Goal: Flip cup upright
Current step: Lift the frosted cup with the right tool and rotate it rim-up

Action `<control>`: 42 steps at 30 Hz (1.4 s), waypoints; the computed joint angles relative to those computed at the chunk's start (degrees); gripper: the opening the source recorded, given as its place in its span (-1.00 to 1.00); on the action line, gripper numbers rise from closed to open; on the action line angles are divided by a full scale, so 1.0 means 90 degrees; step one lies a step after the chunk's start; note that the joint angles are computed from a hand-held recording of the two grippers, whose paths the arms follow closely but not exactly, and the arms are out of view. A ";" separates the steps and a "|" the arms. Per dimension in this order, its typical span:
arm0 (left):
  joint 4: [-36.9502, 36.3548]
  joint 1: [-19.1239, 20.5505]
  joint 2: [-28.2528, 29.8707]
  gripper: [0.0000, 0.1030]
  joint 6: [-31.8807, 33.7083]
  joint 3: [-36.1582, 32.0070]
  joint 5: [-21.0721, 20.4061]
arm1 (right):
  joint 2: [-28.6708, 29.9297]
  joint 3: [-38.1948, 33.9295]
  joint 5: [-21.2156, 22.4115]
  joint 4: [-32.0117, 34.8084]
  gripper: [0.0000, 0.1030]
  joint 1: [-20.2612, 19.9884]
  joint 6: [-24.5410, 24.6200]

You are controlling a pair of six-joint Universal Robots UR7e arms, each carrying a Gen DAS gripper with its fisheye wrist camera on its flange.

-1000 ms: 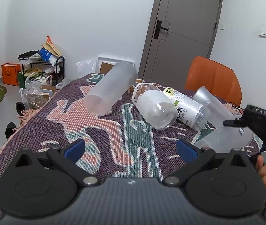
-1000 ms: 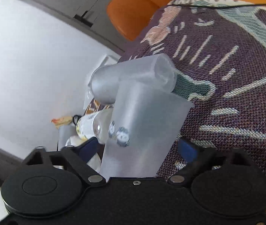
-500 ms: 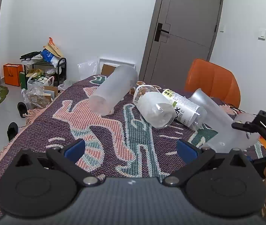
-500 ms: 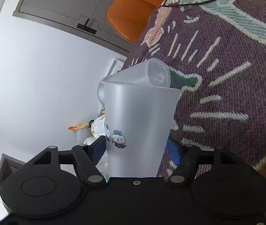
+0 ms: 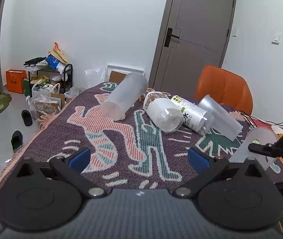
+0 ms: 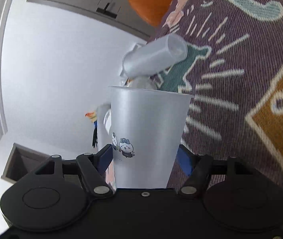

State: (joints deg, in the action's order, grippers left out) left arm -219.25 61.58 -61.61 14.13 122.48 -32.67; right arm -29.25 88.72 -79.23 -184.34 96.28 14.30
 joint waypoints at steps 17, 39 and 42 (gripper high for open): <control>0.0169 -0.0191 -0.0496 0.99 -0.0257 0.0789 0.0101 | -0.0185 0.0463 0.0037 0.0768 0.30 0.0175 -0.0400; 0.0737 -0.0277 -0.0372 0.96 0.0102 0.0395 -0.0661 | -0.0802 0.1050 -0.0489 0.0106 0.89 0.0053 -0.1549; 0.0909 -0.0300 -0.0255 0.96 0.0161 0.0259 -0.0772 | -0.0811 0.1026 -0.0634 -0.0074 0.90 0.0025 -0.1700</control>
